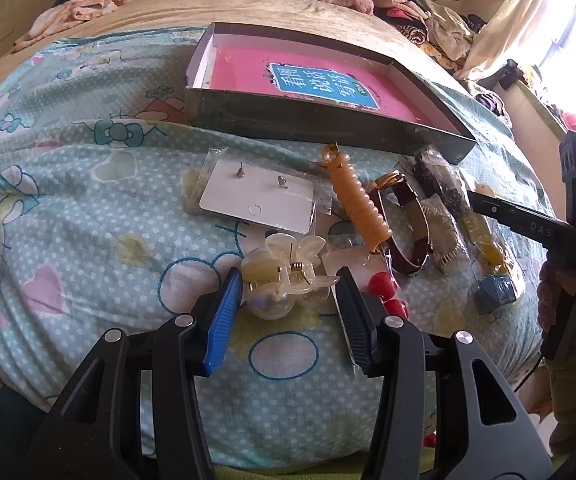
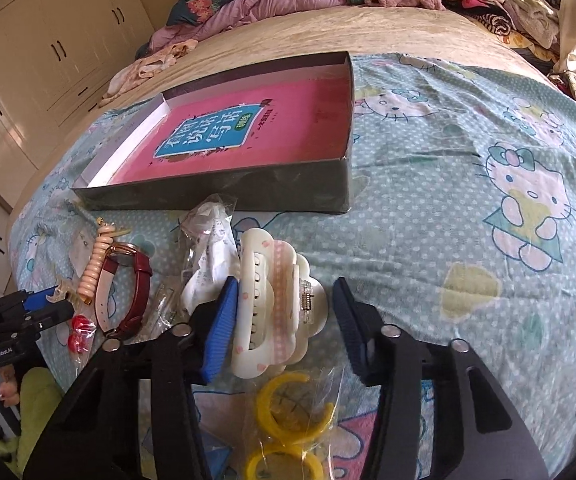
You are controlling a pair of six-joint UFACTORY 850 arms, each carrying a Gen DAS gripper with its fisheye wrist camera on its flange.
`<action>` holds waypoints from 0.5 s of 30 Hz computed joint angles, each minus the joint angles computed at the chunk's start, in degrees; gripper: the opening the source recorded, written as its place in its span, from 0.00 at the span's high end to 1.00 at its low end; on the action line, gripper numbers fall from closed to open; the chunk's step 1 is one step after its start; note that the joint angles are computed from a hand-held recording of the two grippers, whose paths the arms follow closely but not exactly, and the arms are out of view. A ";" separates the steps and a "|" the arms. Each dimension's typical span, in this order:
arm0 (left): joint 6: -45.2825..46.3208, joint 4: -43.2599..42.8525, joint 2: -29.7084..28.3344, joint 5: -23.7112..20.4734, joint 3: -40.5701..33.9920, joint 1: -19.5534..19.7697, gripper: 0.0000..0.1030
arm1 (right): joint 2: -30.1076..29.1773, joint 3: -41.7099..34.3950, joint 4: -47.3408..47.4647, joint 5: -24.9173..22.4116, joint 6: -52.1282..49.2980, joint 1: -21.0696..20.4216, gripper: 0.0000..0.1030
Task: Organize jewelry
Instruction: 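Grasp the pearl butterfly clip with the left tool while the right tool grasps the white claw clip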
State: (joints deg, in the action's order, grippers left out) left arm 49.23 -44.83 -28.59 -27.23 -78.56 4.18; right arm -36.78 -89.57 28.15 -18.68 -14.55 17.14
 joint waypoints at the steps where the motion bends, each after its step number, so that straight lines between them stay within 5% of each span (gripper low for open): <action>1: 0.84 -0.95 0.26 0.23 0.25 0.12 0.61 | -0.01 0.05 0.88 0.07 -0.74 -0.06 0.58; 4: 3.06 -3.37 1.07 0.34 0.74 0.48 0.61 | 0.60 1.01 5.43 1.27 -5.54 -0.20 0.65; 15: 3.95 -7.39 0.95 0.60 -2.44 2.30 0.61 | 4.19 3.79 13.15 5.29 -12.85 -1.14 0.65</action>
State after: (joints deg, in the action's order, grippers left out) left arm 53.19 -52.22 -27.63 -26.63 -80.99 6.48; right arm -32.59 -85.78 41.30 -13.40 -27.40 16.00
